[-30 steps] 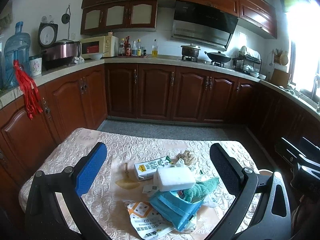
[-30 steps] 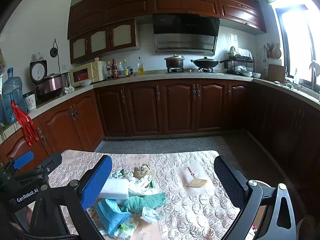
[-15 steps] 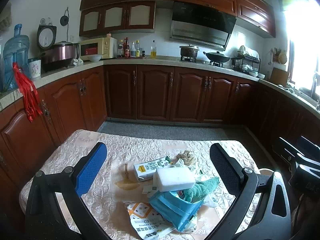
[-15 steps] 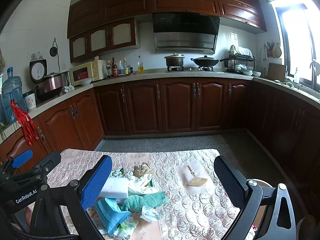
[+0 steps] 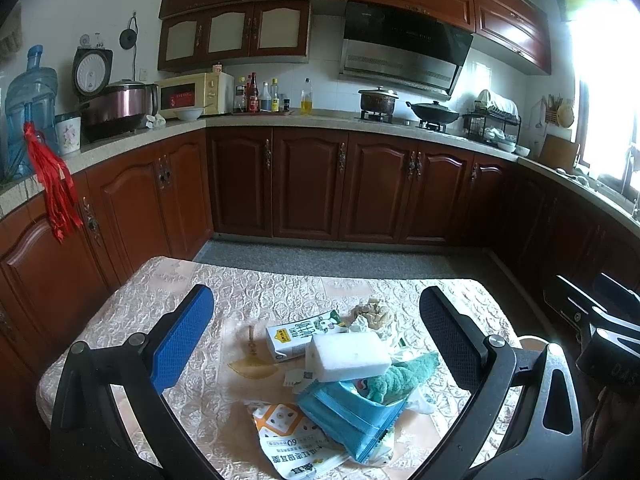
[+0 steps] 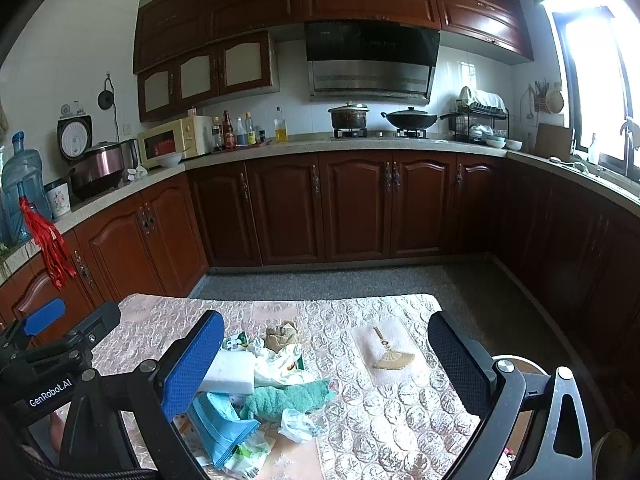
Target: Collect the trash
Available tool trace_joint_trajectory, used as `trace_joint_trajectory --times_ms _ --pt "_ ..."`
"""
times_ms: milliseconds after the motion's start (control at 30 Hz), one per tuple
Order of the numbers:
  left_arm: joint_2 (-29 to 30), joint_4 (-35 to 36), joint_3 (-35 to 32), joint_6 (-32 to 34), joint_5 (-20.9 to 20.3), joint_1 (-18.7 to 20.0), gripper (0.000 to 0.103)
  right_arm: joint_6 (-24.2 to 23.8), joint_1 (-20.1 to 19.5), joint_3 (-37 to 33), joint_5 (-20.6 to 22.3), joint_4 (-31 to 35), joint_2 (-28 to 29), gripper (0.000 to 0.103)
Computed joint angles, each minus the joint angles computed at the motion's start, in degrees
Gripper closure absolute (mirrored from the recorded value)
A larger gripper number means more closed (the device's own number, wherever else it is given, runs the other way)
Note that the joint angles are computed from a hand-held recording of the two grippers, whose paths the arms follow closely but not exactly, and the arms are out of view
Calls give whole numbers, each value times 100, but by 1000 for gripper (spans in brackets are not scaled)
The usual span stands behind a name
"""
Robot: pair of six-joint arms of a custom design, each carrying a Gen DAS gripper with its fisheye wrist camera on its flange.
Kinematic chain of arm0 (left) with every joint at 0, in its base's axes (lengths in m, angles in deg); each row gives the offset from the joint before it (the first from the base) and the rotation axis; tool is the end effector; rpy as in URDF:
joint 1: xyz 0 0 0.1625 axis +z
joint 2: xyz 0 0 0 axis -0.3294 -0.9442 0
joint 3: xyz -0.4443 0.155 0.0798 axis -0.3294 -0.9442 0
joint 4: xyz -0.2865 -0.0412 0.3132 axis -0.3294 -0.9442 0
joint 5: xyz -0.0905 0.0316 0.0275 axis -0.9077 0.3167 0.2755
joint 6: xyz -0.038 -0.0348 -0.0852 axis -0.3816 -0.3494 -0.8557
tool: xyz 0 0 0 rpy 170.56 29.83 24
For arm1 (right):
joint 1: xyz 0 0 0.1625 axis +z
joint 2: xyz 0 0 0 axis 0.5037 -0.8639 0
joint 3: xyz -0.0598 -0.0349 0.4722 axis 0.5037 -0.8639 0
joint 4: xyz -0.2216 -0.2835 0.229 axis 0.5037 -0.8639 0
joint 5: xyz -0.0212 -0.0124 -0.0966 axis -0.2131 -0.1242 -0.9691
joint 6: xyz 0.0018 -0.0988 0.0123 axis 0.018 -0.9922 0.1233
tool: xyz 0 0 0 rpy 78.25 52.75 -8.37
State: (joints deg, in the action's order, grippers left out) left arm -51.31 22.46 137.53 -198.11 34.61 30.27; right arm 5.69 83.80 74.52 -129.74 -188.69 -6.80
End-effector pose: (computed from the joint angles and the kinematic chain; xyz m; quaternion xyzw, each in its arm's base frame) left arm -0.4578 -0.3144 0.2465 -0.0421 0.6980 -0.5795 0.4186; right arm 0.3066 -0.4012 0.4188 0.4262 -0.8156 0.3738 0.1154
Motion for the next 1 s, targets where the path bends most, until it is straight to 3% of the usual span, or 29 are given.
trace_joint_trajectory --times_ms 1000 --pt "-233 -734 290 542 27 169 1 -79 -95 -8 -141 49 193 2"
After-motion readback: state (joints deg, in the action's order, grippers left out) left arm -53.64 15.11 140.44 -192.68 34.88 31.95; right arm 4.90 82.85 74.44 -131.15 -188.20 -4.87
